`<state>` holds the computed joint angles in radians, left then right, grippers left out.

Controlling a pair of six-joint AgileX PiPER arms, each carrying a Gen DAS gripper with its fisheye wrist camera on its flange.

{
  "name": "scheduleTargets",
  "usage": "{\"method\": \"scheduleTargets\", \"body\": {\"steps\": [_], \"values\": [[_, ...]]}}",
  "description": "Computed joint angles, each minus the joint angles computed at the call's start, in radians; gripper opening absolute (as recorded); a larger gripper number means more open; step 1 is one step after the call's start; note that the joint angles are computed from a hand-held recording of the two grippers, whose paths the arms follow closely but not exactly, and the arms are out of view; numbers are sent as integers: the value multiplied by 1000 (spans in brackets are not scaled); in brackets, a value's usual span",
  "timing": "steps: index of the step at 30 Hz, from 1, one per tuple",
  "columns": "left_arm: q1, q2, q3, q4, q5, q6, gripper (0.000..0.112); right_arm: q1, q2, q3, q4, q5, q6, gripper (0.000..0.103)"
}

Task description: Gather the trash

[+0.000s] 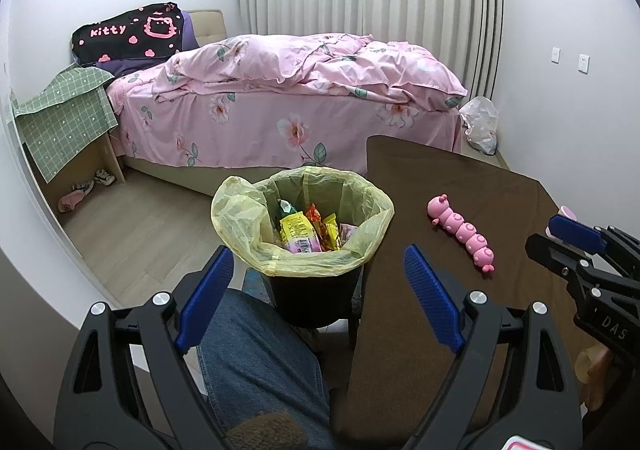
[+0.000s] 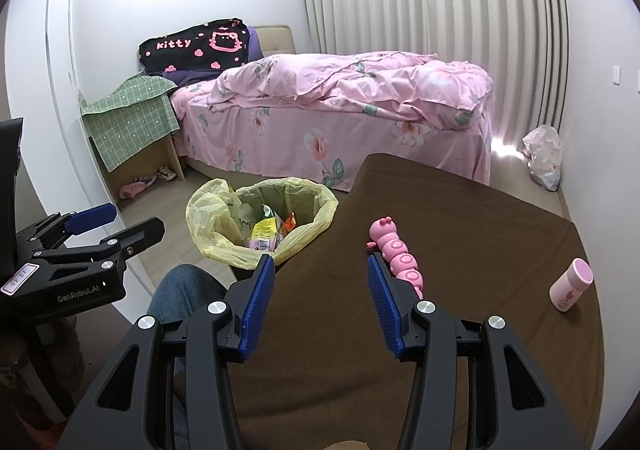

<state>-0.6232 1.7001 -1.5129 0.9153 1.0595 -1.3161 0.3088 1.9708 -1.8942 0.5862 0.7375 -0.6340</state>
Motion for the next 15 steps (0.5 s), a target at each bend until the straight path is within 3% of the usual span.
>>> {"method": "scheduleTargets", "body": {"steps": [15], "values": [[37, -6, 31, -25, -57, 16, 83, 2, 43, -84, -52, 47, 42, 46]]}}
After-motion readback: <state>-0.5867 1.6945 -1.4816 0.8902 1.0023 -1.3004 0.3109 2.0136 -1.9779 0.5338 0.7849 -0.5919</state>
